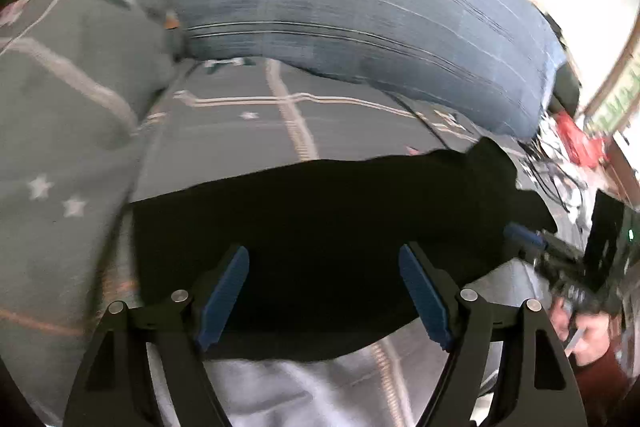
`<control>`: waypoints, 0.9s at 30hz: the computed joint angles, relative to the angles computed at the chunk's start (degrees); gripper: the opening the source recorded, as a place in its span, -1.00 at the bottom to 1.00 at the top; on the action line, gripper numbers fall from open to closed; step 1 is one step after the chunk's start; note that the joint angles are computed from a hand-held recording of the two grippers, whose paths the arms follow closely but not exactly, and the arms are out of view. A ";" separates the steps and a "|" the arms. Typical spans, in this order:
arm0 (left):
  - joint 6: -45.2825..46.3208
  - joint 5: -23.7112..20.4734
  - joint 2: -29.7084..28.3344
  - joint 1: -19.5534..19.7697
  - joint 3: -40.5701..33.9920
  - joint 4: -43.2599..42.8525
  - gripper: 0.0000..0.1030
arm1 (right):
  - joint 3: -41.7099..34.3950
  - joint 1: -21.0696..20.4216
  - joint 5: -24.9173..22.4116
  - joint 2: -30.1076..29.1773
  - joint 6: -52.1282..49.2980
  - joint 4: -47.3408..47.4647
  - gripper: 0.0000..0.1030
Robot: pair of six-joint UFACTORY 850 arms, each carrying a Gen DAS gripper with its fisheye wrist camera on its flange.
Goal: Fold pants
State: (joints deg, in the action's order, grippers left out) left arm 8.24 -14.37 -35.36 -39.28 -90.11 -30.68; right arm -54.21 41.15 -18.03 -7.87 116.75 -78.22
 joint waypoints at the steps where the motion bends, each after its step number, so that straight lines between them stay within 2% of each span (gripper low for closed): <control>1: 0.67 -0.12 -0.85 -0.37 -0.79 -0.28 0.52 | 1.60 -0.63 -1.35 1.49 0.06 1.29 -0.05; 3: 0.54 -0.92 -2.68 -0.88 -2.36 0.28 0.55 | 4.74 -2.32 -3.78 4.50 -0.13 5.00 0.03; 6: -10.09 -1.51 -5.57 -1.63 -4.78 11.71 0.55 | 7.70 -5.13 -4.20 6.87 0.94 7.11 0.03; 7: -12.20 -0.49 -5.52 -1.95 -4.45 14.66 0.55 | 8.67 -5.73 -4.82 7.64 1.99 6.85 0.03; 9: -14.16 -1.25 -5.65 -2.13 -4.99 17.62 0.55 | 10.74 -7.43 -5.04 9.50 7.65 3.23 0.03; 13: -9.45 -2.08 -5.61 -1.32 -5.92 11.21 0.55 | 12.73 -11.74 -5.25 11.42 15.53 -0.05 0.07; 19: -8.48 -0.73 -5.20 -1.31 -5.92 7.72 0.57 | 11.25 -16.81 -3.25 9.63 9.86 5.11 0.08; 23: -9.13 -1.20 -5.83 -1.36 -6.42 8.55 0.58 | 10.00 -17.81 -3.16 8.46 6.35 7.26 0.09; 27: -10.20 -0.74 -4.92 -0.85 -5.47 8.71 0.58 | 8.94 -16.63 -5.03 8.01 5.23 9.12 0.13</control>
